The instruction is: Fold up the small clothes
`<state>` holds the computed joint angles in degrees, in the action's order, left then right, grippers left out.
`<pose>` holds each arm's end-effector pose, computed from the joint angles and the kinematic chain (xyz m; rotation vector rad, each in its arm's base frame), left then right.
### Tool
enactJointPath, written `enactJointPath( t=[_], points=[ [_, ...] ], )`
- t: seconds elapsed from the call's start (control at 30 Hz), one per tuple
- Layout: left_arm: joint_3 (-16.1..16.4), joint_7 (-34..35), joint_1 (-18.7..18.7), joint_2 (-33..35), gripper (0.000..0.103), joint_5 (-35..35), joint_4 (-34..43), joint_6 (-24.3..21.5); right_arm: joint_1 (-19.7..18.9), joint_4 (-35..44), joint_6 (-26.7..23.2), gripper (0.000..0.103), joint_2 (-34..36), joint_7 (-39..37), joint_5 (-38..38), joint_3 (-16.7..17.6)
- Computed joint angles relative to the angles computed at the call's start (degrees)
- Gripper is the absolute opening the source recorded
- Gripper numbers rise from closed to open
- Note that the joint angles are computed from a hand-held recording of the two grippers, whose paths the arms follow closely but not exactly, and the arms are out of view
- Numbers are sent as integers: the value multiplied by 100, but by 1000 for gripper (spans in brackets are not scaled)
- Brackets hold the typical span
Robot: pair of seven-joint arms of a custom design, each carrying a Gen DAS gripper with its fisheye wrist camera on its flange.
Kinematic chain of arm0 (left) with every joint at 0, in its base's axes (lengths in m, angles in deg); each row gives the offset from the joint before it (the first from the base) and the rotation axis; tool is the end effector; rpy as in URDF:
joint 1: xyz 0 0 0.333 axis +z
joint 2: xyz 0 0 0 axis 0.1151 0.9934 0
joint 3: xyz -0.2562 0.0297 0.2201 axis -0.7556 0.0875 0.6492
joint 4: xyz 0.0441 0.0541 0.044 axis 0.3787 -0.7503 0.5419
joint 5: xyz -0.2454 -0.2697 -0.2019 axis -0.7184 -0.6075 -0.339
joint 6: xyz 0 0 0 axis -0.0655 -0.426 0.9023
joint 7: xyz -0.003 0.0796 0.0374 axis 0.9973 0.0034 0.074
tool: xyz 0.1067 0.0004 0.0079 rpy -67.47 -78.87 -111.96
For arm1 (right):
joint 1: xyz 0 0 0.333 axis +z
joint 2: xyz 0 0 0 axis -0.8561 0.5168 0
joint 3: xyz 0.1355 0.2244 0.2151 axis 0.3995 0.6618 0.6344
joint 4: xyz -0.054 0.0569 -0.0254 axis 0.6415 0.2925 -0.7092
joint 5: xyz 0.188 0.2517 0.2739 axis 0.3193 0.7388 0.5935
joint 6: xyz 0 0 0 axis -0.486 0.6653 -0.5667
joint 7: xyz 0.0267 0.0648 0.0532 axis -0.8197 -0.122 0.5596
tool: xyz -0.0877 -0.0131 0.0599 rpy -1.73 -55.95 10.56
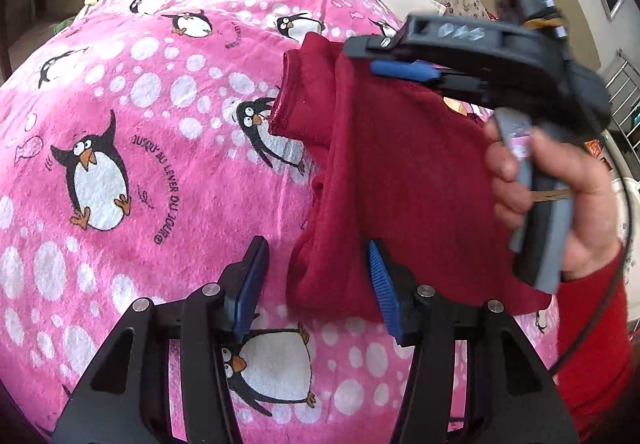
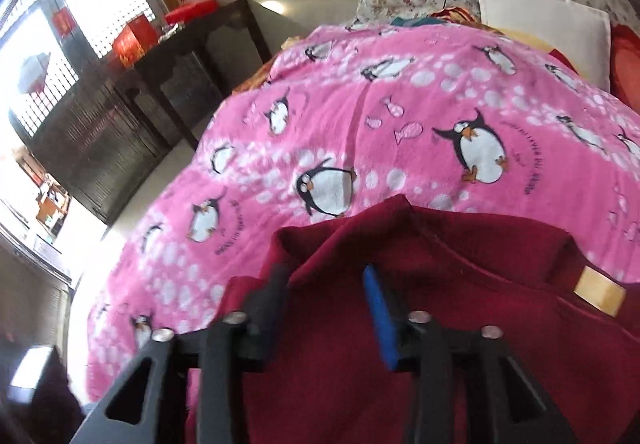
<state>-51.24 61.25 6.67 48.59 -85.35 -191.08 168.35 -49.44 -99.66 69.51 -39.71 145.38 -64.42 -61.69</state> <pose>0.5862 -0.0841 0.4904 1.4823 -2.4057 1.0401 0.6637 0.1582 0.5127 -1.6255 1.8279 -0.3380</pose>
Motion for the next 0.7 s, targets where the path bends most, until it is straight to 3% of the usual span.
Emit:
enactJointPath(
  t=[0.2,0.3,0.43,0.7],
  points=[
    [16,-24,-8,-77,53,-105,-122,86,167,457,-473,54,294,445,-320,-69],
    [34,-19,-5,-95,53,-164,-164,67,174,765,-749,65,499,582,-379,-37],
    [39,67,-6,-150,53,-200,-248,137,275,1080,-1182,65,627,694,-736,-87],
    [5,178,-129,-359,58,-176,-508,476,390,1018,-1366,65,446,834,-1137,-136]
  ],
)
